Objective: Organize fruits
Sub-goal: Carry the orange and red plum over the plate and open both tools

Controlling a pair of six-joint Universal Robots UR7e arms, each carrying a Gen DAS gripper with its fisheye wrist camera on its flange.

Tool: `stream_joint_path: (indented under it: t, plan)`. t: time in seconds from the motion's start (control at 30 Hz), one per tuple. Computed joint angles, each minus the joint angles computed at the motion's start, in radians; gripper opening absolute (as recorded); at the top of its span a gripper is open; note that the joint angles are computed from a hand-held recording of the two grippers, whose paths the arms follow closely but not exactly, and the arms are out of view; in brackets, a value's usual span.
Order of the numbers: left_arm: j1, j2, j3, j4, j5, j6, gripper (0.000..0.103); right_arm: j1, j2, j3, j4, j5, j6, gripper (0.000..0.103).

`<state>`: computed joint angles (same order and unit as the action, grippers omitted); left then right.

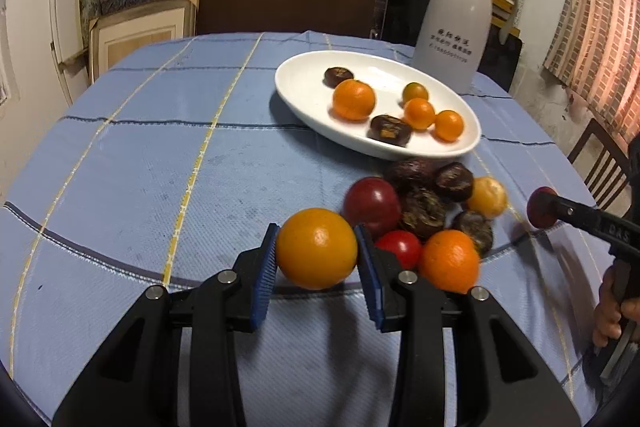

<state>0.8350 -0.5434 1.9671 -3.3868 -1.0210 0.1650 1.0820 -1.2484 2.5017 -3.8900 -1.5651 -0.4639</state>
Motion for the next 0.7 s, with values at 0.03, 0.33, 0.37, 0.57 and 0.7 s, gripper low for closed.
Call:
stream_joint_path:
  t: [0.03, 0.33, 0.37, 0.57, 0.7]
  plan:
    - [-0.01, 0.002, 0.011, -0.024, 0.01, 0.007, 0.037, -0.003, -0.001, 0.017, -0.023, 0.011, -0.008, 0.038]
    - [-0.056, -0.05, 0.053, -0.073, -0.024, -0.02, 0.037, 0.011, -0.037, 0.073, -0.067, 0.033, -0.026, 0.038]
    - [-0.059, -0.053, 0.034, -0.054, -0.019, -0.018, 0.037, 0.016, -0.06, 0.068, -0.031, 0.036, -0.016, 0.038]
    - [-0.088, -0.02, -0.136, 0.021, 0.022, 0.057, 0.037, 0.152, -0.153, -0.033, 0.054, -0.048, -0.006, 0.038]
    - [-0.08, 0.046, -0.269, 0.061, 0.033, 0.093, 0.037, 0.233, -0.106, -0.149, 0.076, -0.124, -0.024, 0.038]
